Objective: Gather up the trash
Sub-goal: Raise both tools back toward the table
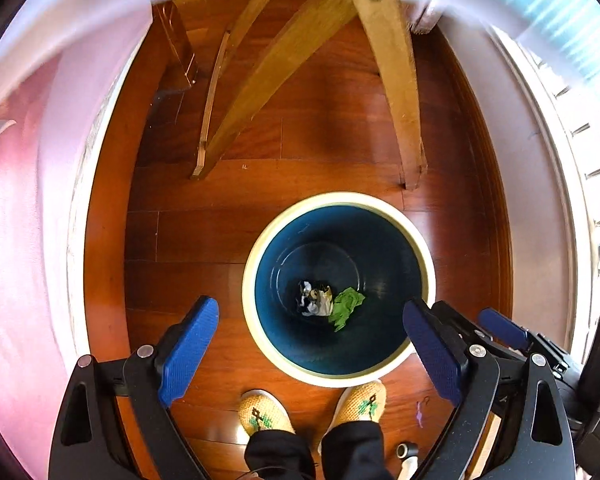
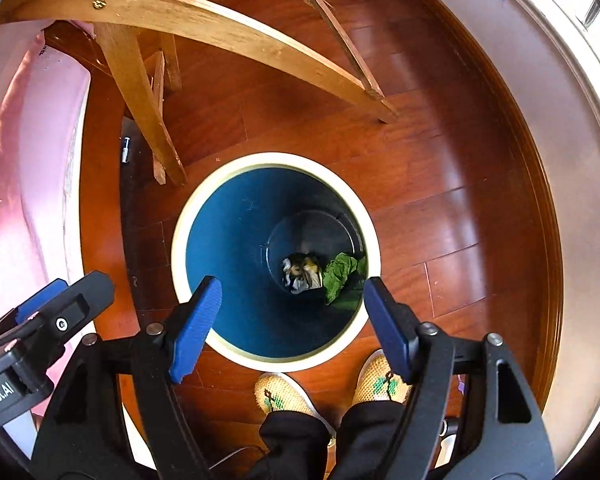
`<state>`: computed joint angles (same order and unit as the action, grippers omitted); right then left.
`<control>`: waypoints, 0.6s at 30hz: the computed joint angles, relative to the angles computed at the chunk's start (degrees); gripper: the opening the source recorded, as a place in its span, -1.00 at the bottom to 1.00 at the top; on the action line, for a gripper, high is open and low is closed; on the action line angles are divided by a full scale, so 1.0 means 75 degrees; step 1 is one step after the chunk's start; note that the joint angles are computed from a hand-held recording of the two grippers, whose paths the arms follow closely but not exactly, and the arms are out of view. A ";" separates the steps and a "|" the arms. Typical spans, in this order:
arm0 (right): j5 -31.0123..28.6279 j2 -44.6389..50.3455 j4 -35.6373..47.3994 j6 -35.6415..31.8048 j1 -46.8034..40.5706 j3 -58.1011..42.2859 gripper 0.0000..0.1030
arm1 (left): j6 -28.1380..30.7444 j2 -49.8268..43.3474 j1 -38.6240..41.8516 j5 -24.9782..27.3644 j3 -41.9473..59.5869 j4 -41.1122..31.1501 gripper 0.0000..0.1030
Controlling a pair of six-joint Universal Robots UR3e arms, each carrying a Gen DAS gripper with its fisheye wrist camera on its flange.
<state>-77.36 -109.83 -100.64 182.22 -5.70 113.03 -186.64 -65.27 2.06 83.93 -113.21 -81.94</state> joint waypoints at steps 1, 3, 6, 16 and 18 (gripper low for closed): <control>0.0001 -0.0055 0.0190 0.0037 0.0006 -0.0160 0.38 | 0.0045 0.0085 0.0058 -0.0061 0.0142 -0.0202 0.84; -0.0007 -0.0140 0.0610 0.0080 0.0006 -0.0523 0.38 | 0.0141 0.0143 0.0125 -0.0114 0.0503 -0.0594 0.84; -0.0010 -0.0260 0.1484 0.0081 -0.0035 -0.1250 0.38 | 0.0110 0.0157 0.0115 -0.0131 0.1310 -0.1368 0.84; 0.0168 0.0503 0.6326 -0.0029 -0.0251 -0.6785 0.38 | 0.1012 -0.1227 0.0628 -0.0328 0.7488 -0.6283 0.84; 0.0181 0.0883 0.7286 -0.0062 -0.0276 -0.8385 0.38 | 0.1264 -0.1573 0.0806 -0.0365 0.9088 -0.7127 0.84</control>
<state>-76.00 -103.21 -45.99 181.76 -7.77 50.15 -177.16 -77.06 8.11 81.19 -45.05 -135.39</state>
